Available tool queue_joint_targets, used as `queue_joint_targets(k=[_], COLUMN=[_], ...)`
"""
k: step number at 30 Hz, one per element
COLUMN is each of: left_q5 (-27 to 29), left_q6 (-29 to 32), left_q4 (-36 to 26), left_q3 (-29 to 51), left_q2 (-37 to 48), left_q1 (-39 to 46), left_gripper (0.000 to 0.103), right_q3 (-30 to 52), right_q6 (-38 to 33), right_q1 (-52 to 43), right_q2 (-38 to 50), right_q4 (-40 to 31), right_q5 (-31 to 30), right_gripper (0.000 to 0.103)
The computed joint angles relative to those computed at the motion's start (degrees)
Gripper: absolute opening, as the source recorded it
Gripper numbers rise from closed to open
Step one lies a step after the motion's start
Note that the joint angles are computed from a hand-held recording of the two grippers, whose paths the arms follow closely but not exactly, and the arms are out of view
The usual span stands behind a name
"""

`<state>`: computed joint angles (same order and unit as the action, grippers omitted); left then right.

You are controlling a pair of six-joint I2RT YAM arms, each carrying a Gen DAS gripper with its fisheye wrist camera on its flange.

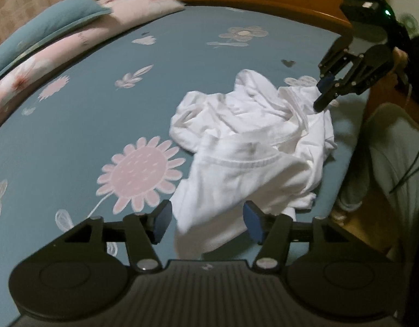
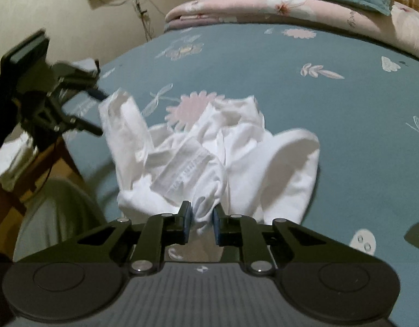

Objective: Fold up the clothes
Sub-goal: 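Grasp the T-shirt edge with the right tool while the left tool holds its piece, then lift the T-shirt with both tools, pulling the grippers apart to unfurl it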

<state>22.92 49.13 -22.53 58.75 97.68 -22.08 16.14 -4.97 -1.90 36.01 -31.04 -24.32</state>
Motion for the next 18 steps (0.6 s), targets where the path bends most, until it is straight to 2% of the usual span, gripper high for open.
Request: queue_joint_targets(k=[5, 6, 7, 9, 12, 14, 18], left_q5=[1.71, 1.88, 1.97, 1.92, 1.97, 2.47, 2.67], left_q6=[0.59, 0.41, 0.19, -0.36, -0.93, -0.91, -1.80], left_q4=[-4.48, -5.18, -5.92, -6.95, -4.94, -4.49, -3.03], left_q3=[6.62, 7.51, 8.32, 9.12, 6.88, 5.54, 3.69], left_q2=[5.66, 6.45, 7.13, 7.79, 6.23, 4.82, 2.23], left_q1=[-1.07, -1.19, -1.30, -1.41, -1.03, -0.57, 0.33], left_gripper=[0.058, 0.049, 0.030, 0.007, 0.006, 0.005, 0.005], right_q3=[-0.51, -0.67, -0.77, -0.66, -0.88, -1.36, -2.80], right_q6=[-2.07, -2.20, -2.06, -1.07, -0.50, -0.31, -0.29], right_q1=[-1.18, -1.65, -1.97, -1.57, -1.54, -2.48, -6.02], right_q2=[-2.32, -3.06, -3.97, -5.59, -7.05, -5.66, -2.22], right_q4=[-4.12, -4.79, -5.38, -6.57, -6.67, -4.38, 0.82], right_q5=[-0.63, -1.14, -1.49, -1.44, -1.52, -2.02, -4.98], right_gripper=[0.019, 0.019, 0.019, 0.023, 0.030, 0.038, 0.047])
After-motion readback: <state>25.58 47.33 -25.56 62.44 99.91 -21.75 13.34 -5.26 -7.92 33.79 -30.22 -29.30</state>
